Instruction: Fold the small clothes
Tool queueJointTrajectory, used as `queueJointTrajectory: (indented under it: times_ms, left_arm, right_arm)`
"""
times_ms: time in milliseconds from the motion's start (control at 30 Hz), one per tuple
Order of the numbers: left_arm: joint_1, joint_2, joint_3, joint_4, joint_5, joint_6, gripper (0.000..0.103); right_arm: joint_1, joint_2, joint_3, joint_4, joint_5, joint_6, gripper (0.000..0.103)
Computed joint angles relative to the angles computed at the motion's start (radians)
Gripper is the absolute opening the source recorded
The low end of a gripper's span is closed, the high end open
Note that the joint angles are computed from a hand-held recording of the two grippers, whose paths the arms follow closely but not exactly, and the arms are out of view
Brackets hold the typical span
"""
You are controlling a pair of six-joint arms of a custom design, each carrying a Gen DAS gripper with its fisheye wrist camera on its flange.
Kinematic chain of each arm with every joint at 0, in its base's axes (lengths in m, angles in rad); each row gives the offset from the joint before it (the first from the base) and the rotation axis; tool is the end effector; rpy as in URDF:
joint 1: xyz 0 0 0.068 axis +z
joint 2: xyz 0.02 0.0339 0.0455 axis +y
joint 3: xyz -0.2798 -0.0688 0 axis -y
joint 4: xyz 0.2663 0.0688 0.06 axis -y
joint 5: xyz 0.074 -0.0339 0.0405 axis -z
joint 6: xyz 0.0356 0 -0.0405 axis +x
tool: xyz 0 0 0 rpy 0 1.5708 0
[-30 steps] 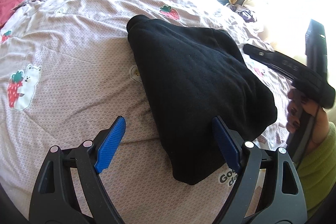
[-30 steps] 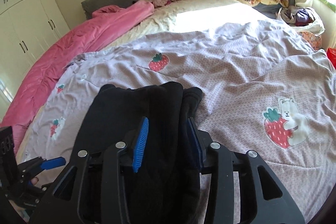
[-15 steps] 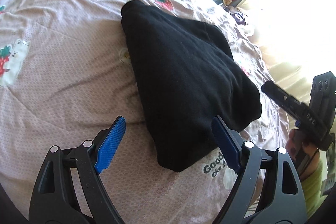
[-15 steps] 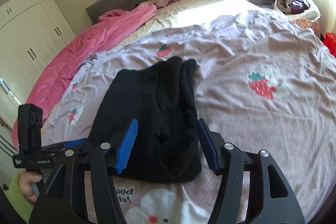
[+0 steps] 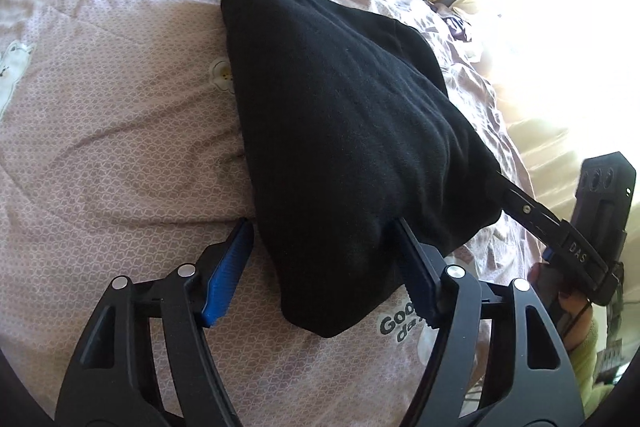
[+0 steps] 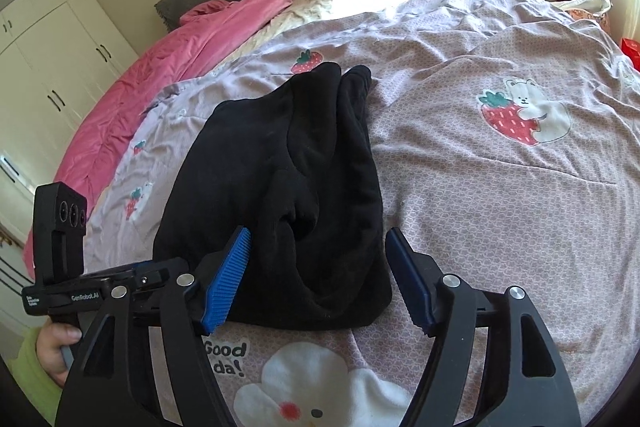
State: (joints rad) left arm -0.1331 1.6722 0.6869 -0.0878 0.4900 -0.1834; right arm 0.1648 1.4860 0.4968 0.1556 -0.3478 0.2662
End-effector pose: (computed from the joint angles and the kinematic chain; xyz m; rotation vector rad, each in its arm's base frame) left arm 0.2910 -0.0559 0.1105 0.1009 2.6333 -0.7546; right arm 0.2594 0.0554 0.1232 -0.0414 2.4294 0.6162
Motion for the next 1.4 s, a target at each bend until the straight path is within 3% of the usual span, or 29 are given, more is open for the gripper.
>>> queueJointTrajectory:
  times_ms: [100, 200, 400, 533, 767, 933, 1200, 1267, 1400]
  left_arm:
    - [-0.016, 0.001, 0.008, -0.003, -0.010, 0.000, 0.062]
    - [-0.020, 0.022, 0.016, 0.013, -0.016, -0.012, 0.054]
    - [0.017, 0.020, 0.015, 0.015, 0.038, -0.003, 0.040]
    - [0.051, -0.024, -0.010, 0.010, 0.074, 0.004, 0.036]
    - [0.127, -0.092, -0.026, -0.023, 0.120, 0.029, 0.034]
    - [0.111, -0.093, -0.041, -0.042, 0.068, 0.086, 0.034]
    - [0.075, -0.087, -0.051, -0.025, 0.004, 0.105, 0.036]
    - [0.067, -0.086, -0.048, -0.022, -0.013, 0.103, 0.038]
    - [0.061, -0.089, -0.044, -0.028, -0.027, 0.106, 0.038]
  right_arm:
    - [-0.003, 0.038, 0.025, -0.002, -0.004, 0.000, 0.068]
    - [-0.025, 0.082, 0.046, -0.003, -0.034, 0.029, 0.068]
    - [-0.047, 0.100, 0.035, 0.035, -0.108, 0.040, 0.027]
    - [-0.001, 0.025, 0.039, -0.021, -0.042, 0.008, 0.024]
    - [0.026, -0.042, 0.028, -0.016, -0.090, 0.041, 0.023]
    - [0.001, 0.023, 0.001, 0.029, -0.099, 0.080, 0.023]
    - [0.028, 0.055, -0.049, 0.104, -0.027, 0.109, 0.038]
    - [0.051, 0.045, -0.043, 0.081, 0.026, 0.113, 0.046]
    - [0.090, 0.025, -0.036, 0.051, 0.104, 0.103, 0.048]
